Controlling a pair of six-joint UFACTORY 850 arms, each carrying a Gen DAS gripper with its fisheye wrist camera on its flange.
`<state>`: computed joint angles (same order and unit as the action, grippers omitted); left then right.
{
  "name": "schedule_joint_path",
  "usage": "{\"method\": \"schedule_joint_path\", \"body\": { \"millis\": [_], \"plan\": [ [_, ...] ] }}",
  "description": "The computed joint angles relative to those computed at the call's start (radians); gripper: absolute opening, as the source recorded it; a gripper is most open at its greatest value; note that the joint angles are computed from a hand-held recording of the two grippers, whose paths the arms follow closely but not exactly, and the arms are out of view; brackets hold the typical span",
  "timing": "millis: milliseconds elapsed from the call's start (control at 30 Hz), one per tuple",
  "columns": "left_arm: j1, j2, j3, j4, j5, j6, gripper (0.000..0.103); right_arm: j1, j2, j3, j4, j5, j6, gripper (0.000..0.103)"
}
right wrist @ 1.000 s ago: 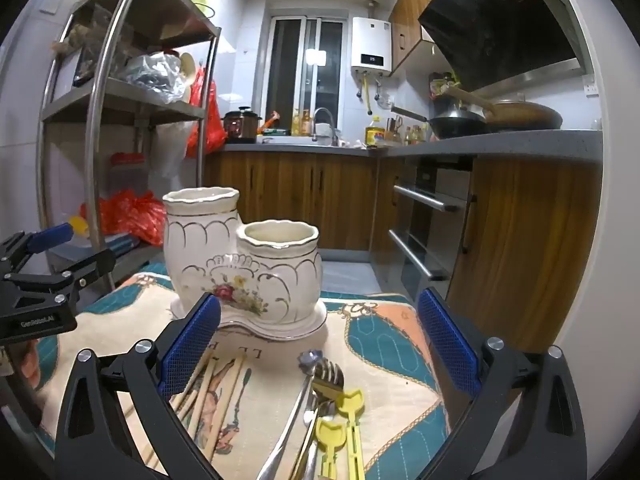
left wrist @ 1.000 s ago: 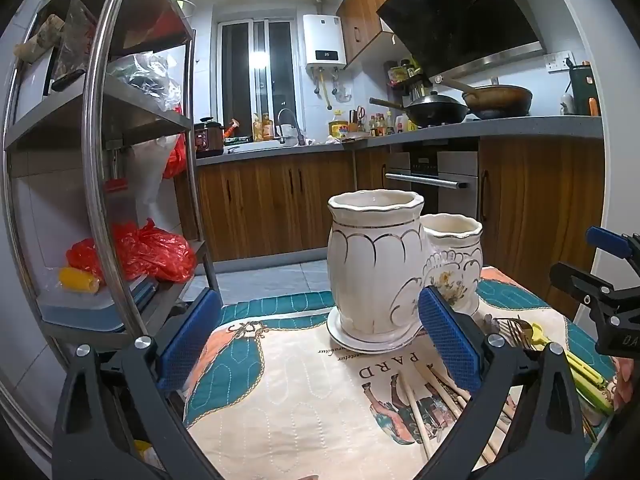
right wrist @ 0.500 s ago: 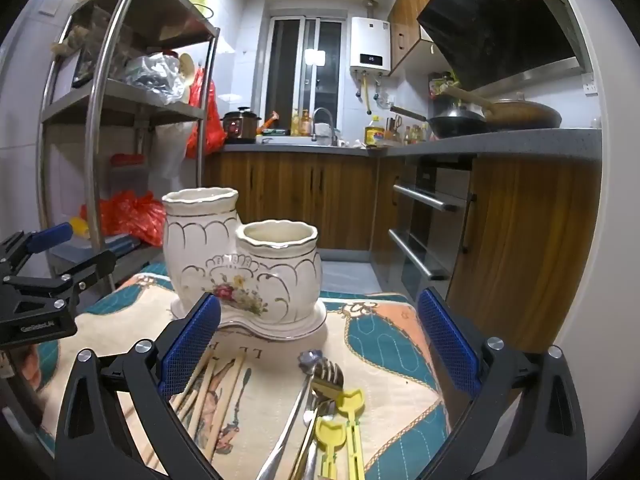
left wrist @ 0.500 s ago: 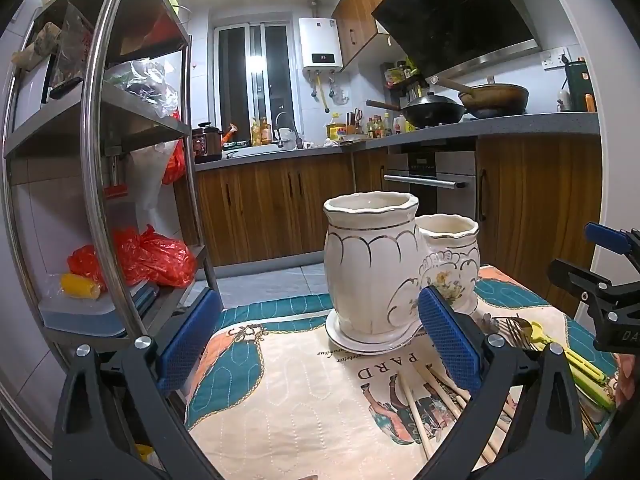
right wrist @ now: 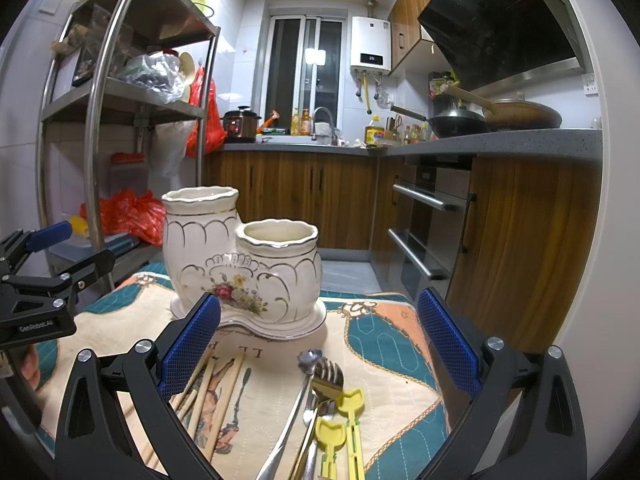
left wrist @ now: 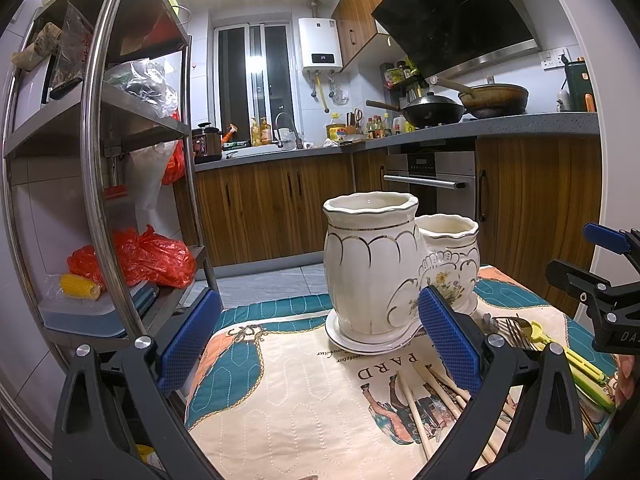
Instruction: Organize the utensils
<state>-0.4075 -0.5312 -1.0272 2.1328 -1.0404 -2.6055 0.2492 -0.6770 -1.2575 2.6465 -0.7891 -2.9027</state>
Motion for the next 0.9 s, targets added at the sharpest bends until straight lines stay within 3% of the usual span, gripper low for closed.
{"method": "schedule_joint_path", "body": {
  "millis": [900],
  "plan": [
    [-0.001,0.000,-0.001,-0.002,0.000,0.001,0.098,0.000,0.003,0.004,0.000,0.001,-0.002,0.098]
  ]
}}
